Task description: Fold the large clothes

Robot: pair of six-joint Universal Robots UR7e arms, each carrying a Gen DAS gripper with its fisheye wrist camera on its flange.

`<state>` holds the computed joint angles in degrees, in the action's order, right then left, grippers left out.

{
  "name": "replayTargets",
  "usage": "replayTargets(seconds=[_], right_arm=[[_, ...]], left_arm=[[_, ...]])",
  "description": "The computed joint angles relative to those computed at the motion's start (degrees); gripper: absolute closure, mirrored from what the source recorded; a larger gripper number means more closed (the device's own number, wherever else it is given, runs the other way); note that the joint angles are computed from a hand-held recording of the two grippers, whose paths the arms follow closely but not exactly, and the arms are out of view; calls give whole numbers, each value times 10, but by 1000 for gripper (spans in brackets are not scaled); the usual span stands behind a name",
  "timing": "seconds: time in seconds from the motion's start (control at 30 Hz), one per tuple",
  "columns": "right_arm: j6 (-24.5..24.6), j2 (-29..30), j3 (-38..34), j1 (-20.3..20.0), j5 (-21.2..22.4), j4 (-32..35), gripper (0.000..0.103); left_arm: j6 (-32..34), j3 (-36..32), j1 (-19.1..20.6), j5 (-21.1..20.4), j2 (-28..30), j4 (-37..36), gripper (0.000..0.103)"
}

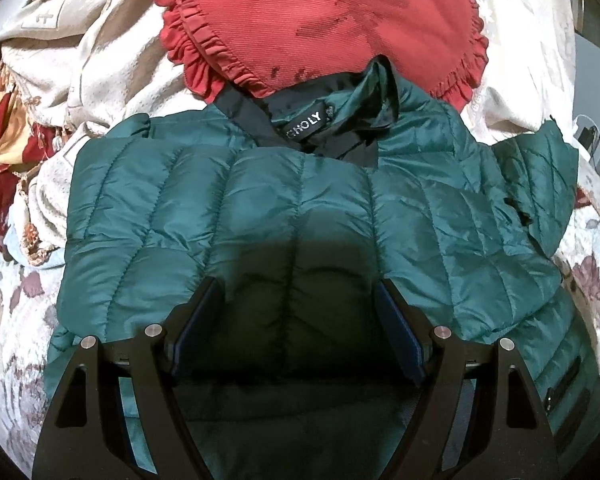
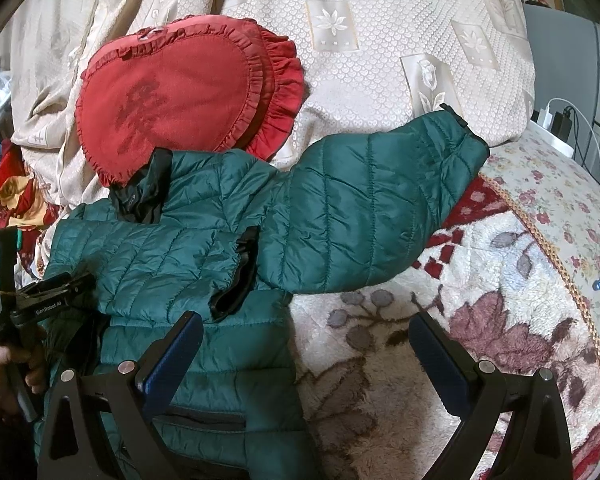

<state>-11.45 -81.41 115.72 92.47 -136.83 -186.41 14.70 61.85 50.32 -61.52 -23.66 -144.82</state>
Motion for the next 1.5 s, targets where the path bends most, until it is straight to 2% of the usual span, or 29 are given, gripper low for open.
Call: replayTargets(seconds=[0.37, 0.5, 0.63, 0.73, 0.83, 0.97, 1.1, 1.17, 1.23, 1.3, 1.37, 1.4, 1.43, 1.47, 1.5], right_arm=[[0, -2, 0, -3, -3, -4, 1], [-21, -11, 2, -13, -23, -29, 1], [-66, -26, -2, -47, -52, -85, 1], [-89, -38, -18, -83, -49, -104, 1], [-102, -47, -52, -116, -21, -75, 1], [-131, -28, -131, -151, 10, -21, 1], [-79, -13, -208, -199, 71, 71, 1], [-32, -6, -245, -231, 121, 121, 1], [-10, 11, -279, -255, 154, 146, 1], [3, 22, -302, -275, 196, 177, 2], [-27, 43, -321, -282, 210, 169, 2], [-48, 52, -325, -280, 210, 152, 18], [-45, 55, -329, -280, 213, 159, 49], [-43, 60, -334, -276, 191, 154, 62], [-49, 57, -327, -276, 189, 139, 74]], left_arm=[[-1, -2, 1, -2, 0, 3, 23], [-4, 3, -1, 2, -3, 1, 23], [-13, 0, -2, 7, 0, 2, 23], [-19, -8, -3, 12, 5, 6, 23], [-25, -17, -3, 15, 11, 11, 23], [-20, -23, -5, 22, 18, 8, 23], [-6, -32, -6, 28, 27, 7, 23], [1, -34, -7, 31, 30, 7, 22], [6, -37, -7, 35, 34, 6, 20], [10, -39, -7, 36, 37, 6, 18], [13, -44, -6, 37, 42, 6, 18], [13, -46, -6, 37, 43, 6, 17], [13, -47, -6, 37, 44, 8, 17], [13, -47, -6, 37, 44, 8, 17], [13, -48, -6, 37, 45, 8, 17]])
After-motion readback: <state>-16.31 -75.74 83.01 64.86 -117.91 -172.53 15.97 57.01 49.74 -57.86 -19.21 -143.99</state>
